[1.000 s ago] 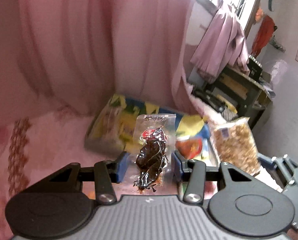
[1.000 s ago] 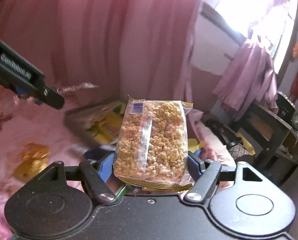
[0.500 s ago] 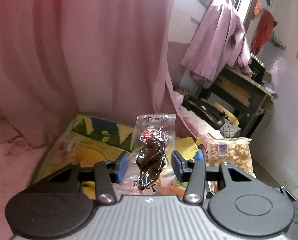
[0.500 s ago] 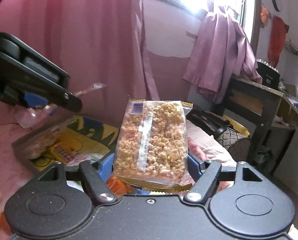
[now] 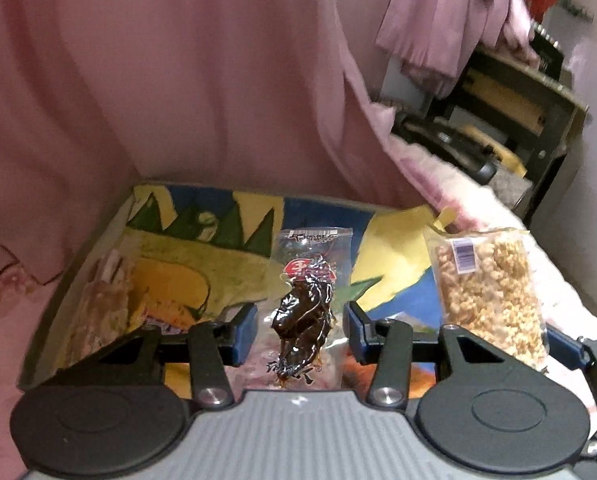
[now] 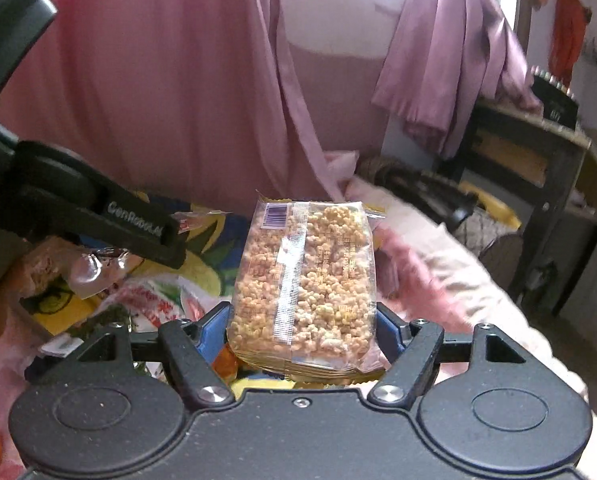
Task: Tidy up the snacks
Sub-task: 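Carry the meat pack and puffed-grain bag with both tools over the tray, then open both tools to drop the meat pack and grain bag into the tray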
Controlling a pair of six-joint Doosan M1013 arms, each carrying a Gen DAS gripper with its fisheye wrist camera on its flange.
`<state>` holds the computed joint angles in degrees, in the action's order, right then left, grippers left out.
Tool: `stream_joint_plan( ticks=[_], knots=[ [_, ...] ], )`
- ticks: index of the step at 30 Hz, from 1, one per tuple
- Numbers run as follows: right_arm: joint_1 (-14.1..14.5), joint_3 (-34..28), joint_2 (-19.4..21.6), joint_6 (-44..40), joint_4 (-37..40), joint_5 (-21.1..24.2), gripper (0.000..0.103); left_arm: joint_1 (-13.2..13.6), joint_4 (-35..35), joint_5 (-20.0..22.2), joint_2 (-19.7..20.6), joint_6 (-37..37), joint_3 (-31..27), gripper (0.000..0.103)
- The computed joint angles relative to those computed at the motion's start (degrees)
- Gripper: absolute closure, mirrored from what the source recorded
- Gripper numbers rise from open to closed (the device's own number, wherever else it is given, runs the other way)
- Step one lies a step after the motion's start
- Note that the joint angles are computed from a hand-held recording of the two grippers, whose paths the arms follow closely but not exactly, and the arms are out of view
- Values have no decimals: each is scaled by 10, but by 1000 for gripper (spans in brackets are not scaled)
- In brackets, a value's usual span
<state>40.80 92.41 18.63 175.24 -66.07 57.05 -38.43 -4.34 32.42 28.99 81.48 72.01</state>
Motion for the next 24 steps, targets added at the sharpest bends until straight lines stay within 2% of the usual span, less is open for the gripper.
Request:
stream_joint_plan(
  ticks=[8, 17, 22, 24],
  knots=[
    [-17, -2, 2, -2, 67, -34, 28, -10, 67, 16, 9, -31, -4, 52],
    [-23, 0, 2, -2, 80, -50, 26, -10, 75, 27, 12, -58, -2, 50],
    [-23, 3, 0, 4, 80, -56, 24, -10, 70, 28, 6, -61, 4, 32],
    [-23, 5, -3, 9, 81, -62, 20, -8, 68, 23, 0, -67, 10, 28]
  ],
)
